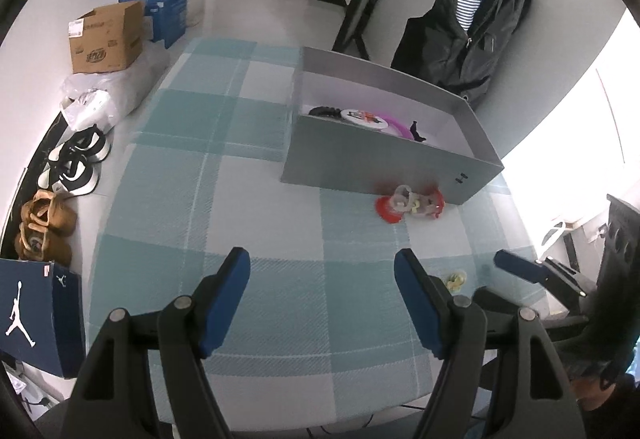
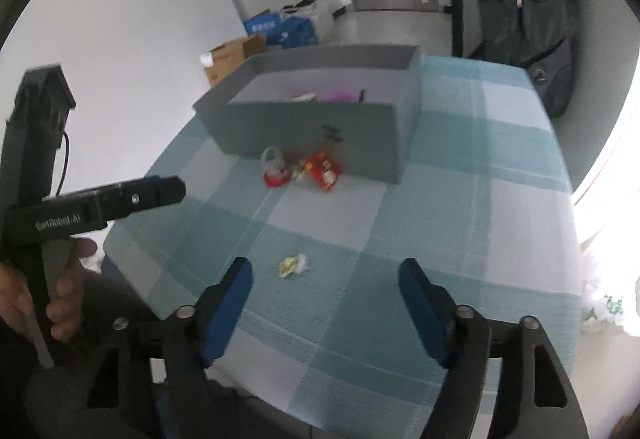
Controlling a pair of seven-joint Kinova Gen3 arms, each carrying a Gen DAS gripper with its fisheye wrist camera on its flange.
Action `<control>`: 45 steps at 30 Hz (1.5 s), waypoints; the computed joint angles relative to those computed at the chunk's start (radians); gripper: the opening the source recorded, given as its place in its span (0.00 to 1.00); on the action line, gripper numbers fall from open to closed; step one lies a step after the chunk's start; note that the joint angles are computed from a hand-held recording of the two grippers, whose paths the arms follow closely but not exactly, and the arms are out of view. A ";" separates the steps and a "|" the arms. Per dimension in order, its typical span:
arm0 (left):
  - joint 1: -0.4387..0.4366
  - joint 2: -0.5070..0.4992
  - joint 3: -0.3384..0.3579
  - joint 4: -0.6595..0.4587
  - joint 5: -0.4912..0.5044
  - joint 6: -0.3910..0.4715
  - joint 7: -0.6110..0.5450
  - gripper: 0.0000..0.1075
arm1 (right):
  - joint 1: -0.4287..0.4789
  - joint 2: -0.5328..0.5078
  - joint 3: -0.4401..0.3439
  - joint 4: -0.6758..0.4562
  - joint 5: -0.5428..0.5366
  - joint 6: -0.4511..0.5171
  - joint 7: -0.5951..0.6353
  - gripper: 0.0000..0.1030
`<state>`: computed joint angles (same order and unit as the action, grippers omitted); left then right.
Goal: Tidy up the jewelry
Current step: 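Grasp the small yellow charm with the right gripper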
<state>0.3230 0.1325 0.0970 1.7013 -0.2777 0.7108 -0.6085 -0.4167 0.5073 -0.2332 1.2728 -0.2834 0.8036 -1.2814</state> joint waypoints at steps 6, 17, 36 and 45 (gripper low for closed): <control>0.008 0.020 0.006 -0.027 -0.004 0.038 -0.035 0.66 | -0.042 0.009 -0.003 -0.017 0.030 0.014 0.006 0.55; -0.004 0.009 -0.001 -0.008 0.014 0.029 -0.039 0.66 | -0.151 -0.011 0.066 -0.004 0.197 -0.011 -0.087 0.28; 0.008 0.107 -0.005 -0.114 0.052 0.045 -0.137 0.65 | -0.025 0.006 0.041 -0.055 0.078 -0.019 -0.138 0.16; 0.051 0.156 -0.036 -0.182 0.001 0.089 -0.153 0.44 | 0.029 0.036 0.022 -0.099 0.025 0.004 -0.134 0.16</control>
